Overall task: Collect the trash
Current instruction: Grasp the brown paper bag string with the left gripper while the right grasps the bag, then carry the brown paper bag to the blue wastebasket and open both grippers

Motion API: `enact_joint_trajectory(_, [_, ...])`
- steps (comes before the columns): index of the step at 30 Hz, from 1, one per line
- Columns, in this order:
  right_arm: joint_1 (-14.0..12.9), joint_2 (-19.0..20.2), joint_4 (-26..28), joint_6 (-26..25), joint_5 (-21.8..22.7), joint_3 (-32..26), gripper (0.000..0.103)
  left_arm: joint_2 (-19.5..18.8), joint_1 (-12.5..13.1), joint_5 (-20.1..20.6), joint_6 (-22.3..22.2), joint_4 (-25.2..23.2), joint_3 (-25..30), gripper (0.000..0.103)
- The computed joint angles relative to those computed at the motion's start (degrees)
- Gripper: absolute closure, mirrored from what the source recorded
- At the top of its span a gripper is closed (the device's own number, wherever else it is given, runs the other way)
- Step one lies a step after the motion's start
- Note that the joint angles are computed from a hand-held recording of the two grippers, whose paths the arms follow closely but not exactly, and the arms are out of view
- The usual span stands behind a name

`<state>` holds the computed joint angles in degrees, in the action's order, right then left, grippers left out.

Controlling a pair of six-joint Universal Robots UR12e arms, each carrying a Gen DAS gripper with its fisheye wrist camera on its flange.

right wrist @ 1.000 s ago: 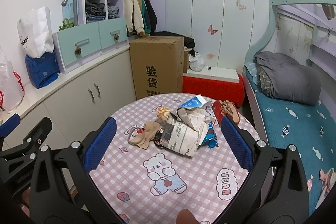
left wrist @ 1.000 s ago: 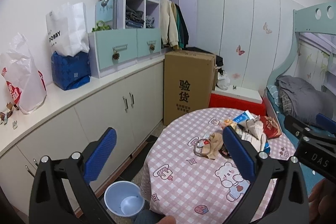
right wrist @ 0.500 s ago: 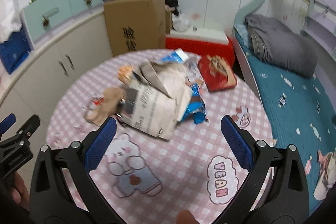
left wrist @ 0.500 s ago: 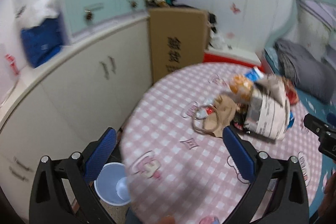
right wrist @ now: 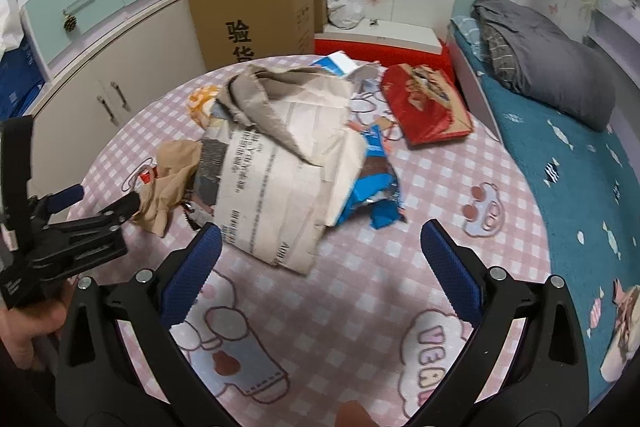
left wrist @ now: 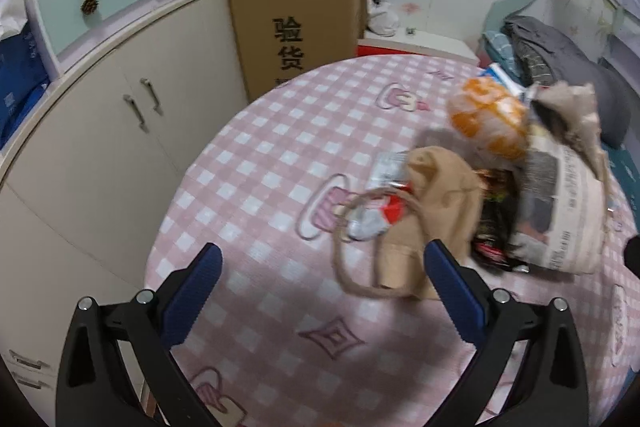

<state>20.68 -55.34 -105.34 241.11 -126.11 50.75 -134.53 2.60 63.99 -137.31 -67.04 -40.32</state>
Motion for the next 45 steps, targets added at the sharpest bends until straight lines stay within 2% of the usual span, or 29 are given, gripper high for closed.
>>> enact_joint_trajectory(2, [0.0,0.3,-0.7,-0.7,0.1,-0.4,0.006,-0.9,0.0,0.4,-0.4,-1.5,1.5,0.009])
enact_joint_trajectory(4, [0.0,0.7,-0.9,-1.2,0.3,-1.0,0.006,-2.2,-0.2,1.2,0.1,-5.4,3.9,0.033])
enact_joint_trajectory(5, [0.0,0.9,-1.0,-1.7,0.3,-1.4,0.006,-2.2,-0.1,0.5,0.5,-5.1,3.7,0.033])
enact_joint_trajectory(8, [0.1,1.7,-1.7,-3.4,0.4,-2.8,0.006,-2.4,-0.1,-0.1,2.2,-5.8,4.3,0.045])
enact_joint_trajectory(9, [0.1,2.1,-2.0,-3.9,0.5,-3.2,0.006,-2.3,0.0,-0.5,2.6,-5.4,4.0,0.063])
enact_joint_trajectory(10, [0.1,2.6,-2.6,-4.8,0.6,-4.0,0.006,-2.2,-0.1,0.1,2.7,-4.4,3.7,0.088])
enact_joint_trajectory(11, [0.1,3.0,-3.0,-5.7,0.6,-4.7,0.006,-2.6,0.1,-0.7,3.7,-5.7,4.6,0.098])
enact_joint_trajectory(12, [0.1,3.4,-3.7,-6.6,0.7,-5.2,0.006,-3.2,0.3,-1.6,4.1,-7.9,6.0,0.100])
enact_joint_trajectory(16, [-0.3,5.1,-7.8,-10.7,3.3,-6.8,0.006,-3.5,1.4,-4.3,5.1,-9.7,6.7,0.101])
enact_joint_trajectory(20, [-1.1,8.0,-10.2,-15.4,7.6,-10.3,0.009,-3.2,2.8,-6.9,3.3,-9.6,6.4,0.101])
enact_joint_trajectory(22, [-1.4,10.1,-9.6,-17.9,9.1,-13.3,0.017,-3.2,3.5,-7.7,2.0,-9.5,6.6,0.101])
enact_joint_trajectory(26, [-1.9,14.5,-5.4,-19.5,10.2,-20.1,0.027,-3.1,4.7,-8.8,-0.3,-8.6,6.8,0.101])
enact_joint_trajectory(29, [-2.5,17.4,-0.9,-19.2,12.2,-24.7,0.063,-3.1,5.5,-9.3,-1.6,-8.2,7.2,0.101])
enact_joint_trajectory(30, [-2.7,18.1,0.7,-19.1,12.7,-25.9,0.080,-3.1,5.8,-9.5,-1.7,-8.2,7.2,0.101])
enact_joint_trajectory(32, [-2.6,17.6,0.1,-18.8,12.3,-24.6,0.088,-2.9,6.2,-9.9,-2.1,-7.8,7.0,0.101])
enact_joint_trajectory(33, [-2.6,16.7,-1.3,-18.4,12.6,-22.9,0.095,-2.8,6.5,-10.2,-2.4,-7.7,7.0,0.101])
enact_joint_trajectory(35, [-2.7,13.4,-8.1,-16.3,14.2,-16.7,0.097,-2.6,7.0,-10.8,-2.9,-7.2,6.7,0.101])
enact_joint_trajectory(37, [-2.3,11.4,-12.8,-16.5,13.7,-13.2,0.097,-2.4,7.5,-11.4,-3.2,-7.2,6.7,0.101])
enact_joint_trajectory(42, [-1.5,9.1,-18.4,-17.7,14.5,-10.5,0.097,-2.0,8.8,-12.8,-4.8,-5.6,6.3,0.101])
enact_joint_trajectory(45, [-0.8,9.9,-19.6,-19.7,15.0,-13.4,0.097,-1.5,9.9,-13.5,-6.3,-4.1,5.7,0.101])
